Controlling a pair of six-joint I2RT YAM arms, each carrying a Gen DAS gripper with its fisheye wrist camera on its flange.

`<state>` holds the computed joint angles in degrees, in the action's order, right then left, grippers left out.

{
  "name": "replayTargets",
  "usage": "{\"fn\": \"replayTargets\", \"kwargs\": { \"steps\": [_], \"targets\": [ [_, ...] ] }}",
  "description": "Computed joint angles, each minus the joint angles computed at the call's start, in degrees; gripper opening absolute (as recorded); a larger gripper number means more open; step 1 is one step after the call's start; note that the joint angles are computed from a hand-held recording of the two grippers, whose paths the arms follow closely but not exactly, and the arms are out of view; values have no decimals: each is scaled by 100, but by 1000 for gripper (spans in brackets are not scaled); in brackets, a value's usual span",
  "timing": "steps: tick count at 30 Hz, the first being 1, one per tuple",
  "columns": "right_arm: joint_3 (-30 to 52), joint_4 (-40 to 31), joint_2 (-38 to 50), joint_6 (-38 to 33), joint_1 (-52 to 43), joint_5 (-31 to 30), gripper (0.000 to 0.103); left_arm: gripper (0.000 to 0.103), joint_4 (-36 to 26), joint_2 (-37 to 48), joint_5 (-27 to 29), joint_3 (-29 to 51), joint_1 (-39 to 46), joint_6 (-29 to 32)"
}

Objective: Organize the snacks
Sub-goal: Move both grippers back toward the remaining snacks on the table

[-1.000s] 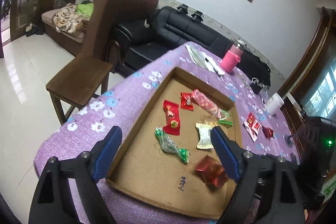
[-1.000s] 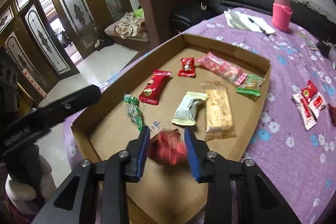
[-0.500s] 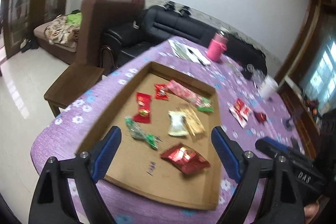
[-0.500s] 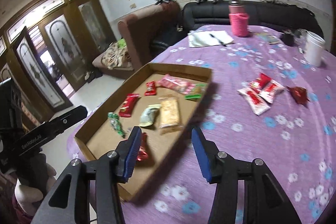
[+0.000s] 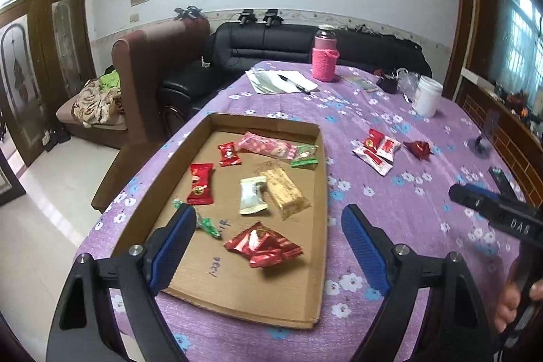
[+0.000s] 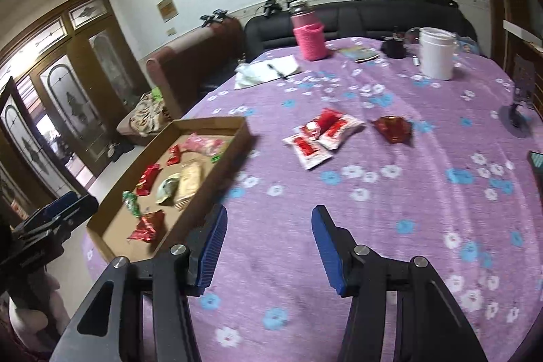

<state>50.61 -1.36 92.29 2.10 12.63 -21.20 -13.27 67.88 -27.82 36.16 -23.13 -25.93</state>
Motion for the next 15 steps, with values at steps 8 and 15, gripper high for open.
{"fn": "replayTargets", "kwargs": {
  "steps": [8, 15],
  "targets": [
    [27, -104, 33, -130, -565, -267, 56, 87, -128, 602, -241, 349, -424, -9],
    [217, -221, 212, -140, -900, -481, 56, 87, -124, 958, -119, 508, -419, -12]
  ]
}}
